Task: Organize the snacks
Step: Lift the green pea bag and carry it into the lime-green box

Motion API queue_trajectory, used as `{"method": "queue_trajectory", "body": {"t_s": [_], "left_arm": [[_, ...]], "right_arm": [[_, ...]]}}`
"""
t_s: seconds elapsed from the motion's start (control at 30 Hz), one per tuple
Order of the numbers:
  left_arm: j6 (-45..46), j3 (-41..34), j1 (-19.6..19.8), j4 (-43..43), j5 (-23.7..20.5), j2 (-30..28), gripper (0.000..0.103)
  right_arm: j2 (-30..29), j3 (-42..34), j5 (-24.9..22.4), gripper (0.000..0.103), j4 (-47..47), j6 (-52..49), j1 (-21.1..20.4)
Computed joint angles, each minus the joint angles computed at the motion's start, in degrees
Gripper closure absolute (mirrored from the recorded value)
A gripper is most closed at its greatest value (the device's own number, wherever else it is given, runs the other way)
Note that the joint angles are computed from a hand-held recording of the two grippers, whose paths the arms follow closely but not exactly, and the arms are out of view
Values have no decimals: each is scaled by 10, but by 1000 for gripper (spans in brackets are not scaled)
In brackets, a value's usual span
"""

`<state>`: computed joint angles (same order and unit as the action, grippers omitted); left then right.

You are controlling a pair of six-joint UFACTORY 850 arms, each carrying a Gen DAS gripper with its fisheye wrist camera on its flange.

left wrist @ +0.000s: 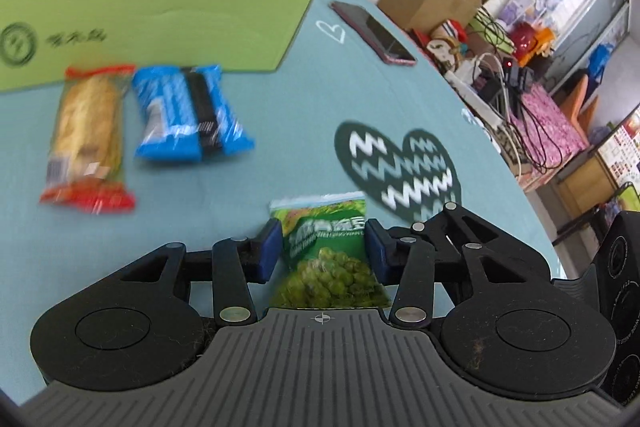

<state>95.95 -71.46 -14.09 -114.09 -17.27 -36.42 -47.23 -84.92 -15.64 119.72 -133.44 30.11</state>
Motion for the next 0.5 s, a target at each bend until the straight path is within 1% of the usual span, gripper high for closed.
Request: {"method": "queue_trajectory", "body": {"t_s": [0.07,0.2,0.27,0.33,0.37,0.4,0.5], "left_arm": [[92,52,-3,-104,-4,30,76],[235,133,-4,-270,-17,78,77],[271,147,-5,-311,-19,86,77],[334,156,-11,-379,-6,94,76],[371,157,-14,-416,-3,95,73],[391,160,-16,-436,-2,97,71],[388,164,-15,-432,-10,97,71]], "right_arm": [[18,35,-15,2,74,-81,11],[33,64,-30,1,129,-164,31],[34,66,-29,1,169,-223,39],[36,67,-22,1,176,-227,43],[37,68,-20,1,185,-230,43],[38,70,-17,1,199,-237,43],[43,76,-13,1,240,-260,42]]}}
